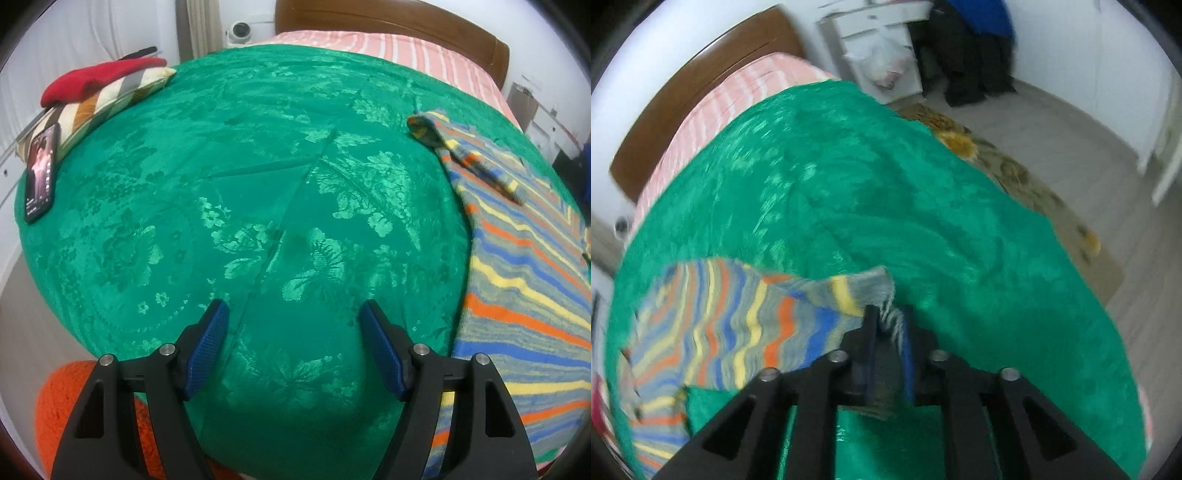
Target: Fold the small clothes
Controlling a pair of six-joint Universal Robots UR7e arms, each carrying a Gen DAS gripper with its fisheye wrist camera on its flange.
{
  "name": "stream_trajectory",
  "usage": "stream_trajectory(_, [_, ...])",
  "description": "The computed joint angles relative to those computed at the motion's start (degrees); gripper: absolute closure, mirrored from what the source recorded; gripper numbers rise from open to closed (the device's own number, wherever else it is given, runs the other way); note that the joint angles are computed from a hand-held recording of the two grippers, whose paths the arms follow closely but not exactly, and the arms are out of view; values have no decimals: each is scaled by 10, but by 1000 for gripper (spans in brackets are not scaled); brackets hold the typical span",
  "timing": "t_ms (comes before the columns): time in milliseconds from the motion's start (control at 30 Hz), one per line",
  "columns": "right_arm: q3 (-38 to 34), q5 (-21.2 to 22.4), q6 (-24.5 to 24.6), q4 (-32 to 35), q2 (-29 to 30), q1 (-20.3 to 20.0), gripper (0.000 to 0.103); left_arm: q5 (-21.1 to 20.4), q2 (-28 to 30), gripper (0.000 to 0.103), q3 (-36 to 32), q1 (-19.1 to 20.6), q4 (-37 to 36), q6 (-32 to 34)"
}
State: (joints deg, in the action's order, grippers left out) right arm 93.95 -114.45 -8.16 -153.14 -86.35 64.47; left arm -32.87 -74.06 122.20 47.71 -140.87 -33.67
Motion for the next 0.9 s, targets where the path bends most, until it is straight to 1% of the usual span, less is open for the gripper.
stream_trajectory(33, [3,-13,10,-14,-6,1,83,0,-1,27,0,0,0,-2])
stream_trajectory(100, [6,-19,6,-32,-15,4,82,0,-1,27,0,0,0,-3])
stream_trajectory(167, [9,-3,-18,-44,-23,9,82,5,2,26,0,0,1,-3])
stream_trajectory(233, [11,68,-48,-15,-34,9,82,10,5,25,-1,-2,3,-5])
stream_trajectory(267, [0,116,-59,29,-31,10,82,12,7,25,-1,-2,5,-6])
stream_trajectory(300, [-7,141,-66,55,-26,12,82,13,7,25,0,-3,6,-8])
stream_trajectory(333, [-9,145,-71,63,-20,17,82,15,7,24,0,-3,7,-10])
stream_trajectory(400, [-15,126,-77,67,4,29,81,16,5,20,0,-4,16,-21])
stream_trajectory(467, [-18,91,-69,68,20,31,80,16,2,13,0,-3,27,-32])
stream_trajectory(500, [-10,49,-64,52,24,32,83,14,0,12,0,-2,28,-35])
stream_trajectory(533, [-1,20,-61,28,24,31,85,11,-2,11,1,-1,27,-36])
stream_trajectory(567, [18,-11,-57,-21,18,30,85,11,-2,11,1,-1,27,-36])
stream_trajectory(633, [47,-33,-73,-78,5,37,83,16,1,8,1,-2,27,-36])
stream_trajectory(667, [60,-28,-87,-92,-4,40,83,18,4,7,0,-2,25,-34])
stream_trajectory(700, [77,-7,-104,-96,-19,43,83,22,8,6,0,-3,21,-32])
stream_trajectory(800, [111,61,-146,-67,-53,44,81,30,13,6,0,-6,21,-30])
stream_trajectory(833, [119,67,-162,-58,-56,46,75,29,12,6,-1,-6,21,-25])
stream_trajectory(867, [122,60,-172,-53,-52,44,72,27,9,6,-1,-6,27,-25])
stream_trajectory(900, [124,45,-174,-53,-46,44,71,26,5,6,-2,-8,38,-30])
